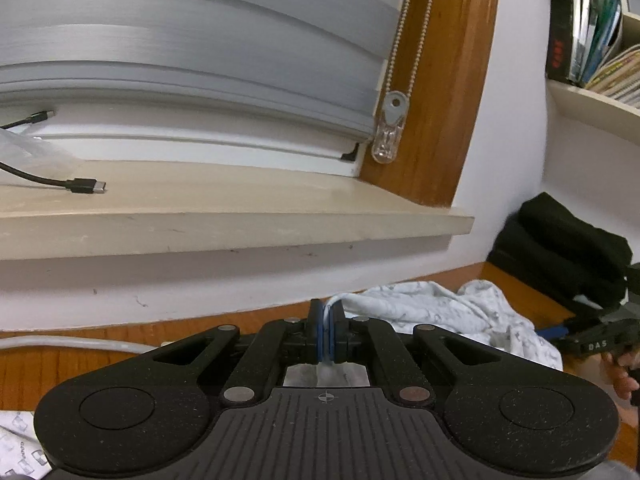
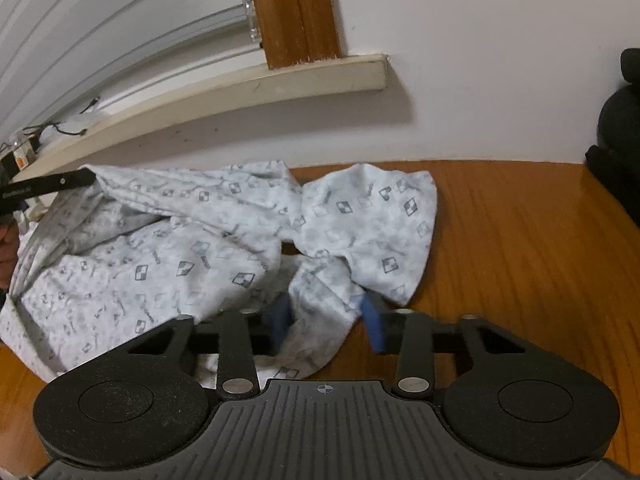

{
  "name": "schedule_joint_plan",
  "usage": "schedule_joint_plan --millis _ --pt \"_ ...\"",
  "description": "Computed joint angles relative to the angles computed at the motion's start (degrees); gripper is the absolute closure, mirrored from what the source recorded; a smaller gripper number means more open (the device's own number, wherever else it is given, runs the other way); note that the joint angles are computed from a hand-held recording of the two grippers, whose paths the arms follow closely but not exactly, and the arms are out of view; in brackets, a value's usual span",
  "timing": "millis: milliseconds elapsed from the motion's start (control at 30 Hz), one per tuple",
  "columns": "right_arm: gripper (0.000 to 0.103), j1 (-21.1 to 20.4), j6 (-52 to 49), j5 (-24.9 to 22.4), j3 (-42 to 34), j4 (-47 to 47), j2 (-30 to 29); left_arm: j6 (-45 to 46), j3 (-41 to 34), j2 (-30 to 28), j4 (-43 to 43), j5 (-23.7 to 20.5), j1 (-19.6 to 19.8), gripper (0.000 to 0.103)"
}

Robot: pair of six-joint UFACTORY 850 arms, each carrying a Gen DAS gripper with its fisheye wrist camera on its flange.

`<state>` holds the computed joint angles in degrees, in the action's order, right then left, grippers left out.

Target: Fold clothes

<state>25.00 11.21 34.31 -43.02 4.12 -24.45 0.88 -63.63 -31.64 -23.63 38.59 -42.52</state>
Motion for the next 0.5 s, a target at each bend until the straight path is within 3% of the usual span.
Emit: schedule_joint_plan --millis 33,67,167,500 --pt "0.082 -0.1 0.3 0.3 0.1 -0.3 0.0 1.1 0.1 0.1 -1.1 0.5 -0.2 0.1" --pt "0.101 0.1 -0.7 0.9 0.6 0.6 0.3 2.0 0.2 0.2 -2.5 1.3 -0.4 0.1" --pt "0.1 1.4 -8.8 4.6 3.5 8.4 3.3 2.5 1.2 0.8 -4.2 3.3 -0.5 0.1" --pt "0.1 3.6 -22.4 16.8 18.0 26.6 21.0 5.6 0.6 0.3 -7.4 3.2 -1.2 0.1"
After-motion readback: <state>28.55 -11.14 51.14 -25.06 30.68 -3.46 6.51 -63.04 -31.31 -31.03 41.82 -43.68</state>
